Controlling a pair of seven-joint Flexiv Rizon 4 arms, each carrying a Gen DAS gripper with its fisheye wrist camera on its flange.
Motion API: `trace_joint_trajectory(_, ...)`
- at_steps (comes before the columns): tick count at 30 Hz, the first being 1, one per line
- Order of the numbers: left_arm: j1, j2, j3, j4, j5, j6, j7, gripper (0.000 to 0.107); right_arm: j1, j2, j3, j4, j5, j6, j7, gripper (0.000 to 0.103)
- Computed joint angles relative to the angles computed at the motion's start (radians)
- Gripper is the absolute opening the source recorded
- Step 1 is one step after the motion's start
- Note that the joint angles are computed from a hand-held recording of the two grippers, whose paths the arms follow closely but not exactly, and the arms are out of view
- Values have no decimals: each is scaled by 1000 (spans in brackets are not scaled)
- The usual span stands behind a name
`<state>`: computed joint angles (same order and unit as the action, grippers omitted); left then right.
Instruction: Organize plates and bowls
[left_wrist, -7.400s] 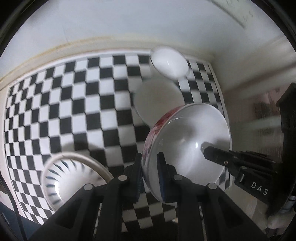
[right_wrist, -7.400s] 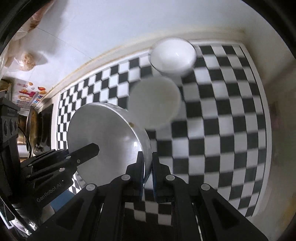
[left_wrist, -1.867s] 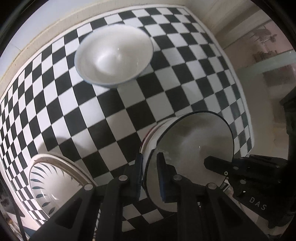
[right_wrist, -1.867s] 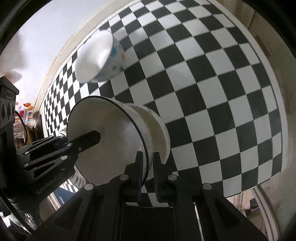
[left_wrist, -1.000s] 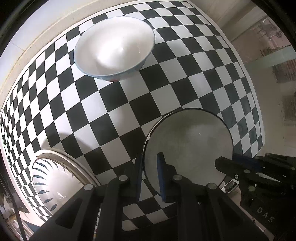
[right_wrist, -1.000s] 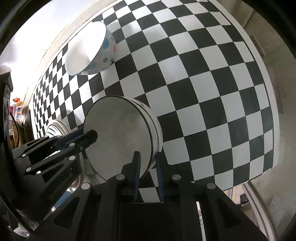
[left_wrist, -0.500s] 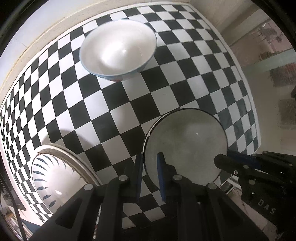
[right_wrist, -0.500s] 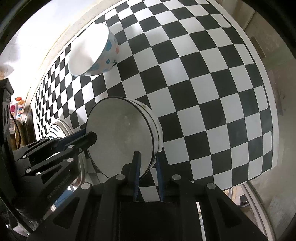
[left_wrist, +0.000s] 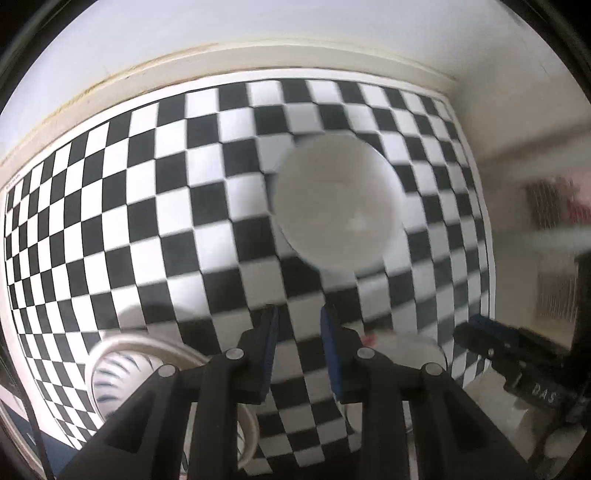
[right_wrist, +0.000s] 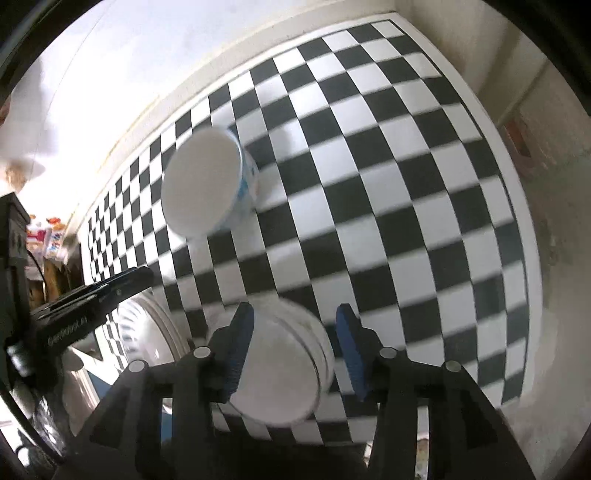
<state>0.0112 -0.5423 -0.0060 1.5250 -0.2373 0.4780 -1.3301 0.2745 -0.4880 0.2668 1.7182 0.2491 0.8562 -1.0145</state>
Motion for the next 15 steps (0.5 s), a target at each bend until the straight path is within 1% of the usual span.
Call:
trace_joint_trajectory(6,38,-144,-15,-197,-49,-118,-64,22,-27,-131,8,-179,30,-55,-48,50)
trace_joint_trajectory(12,27,-246,-16,-340,-27,-201,-109,22,-37,-240,14,-330,47,-124,-57,50)
trace_joint_trajectory(15,15,-291,-17,-398,-6,-233,-115,22,-27,-279,4,-383,35,-159,-45,50)
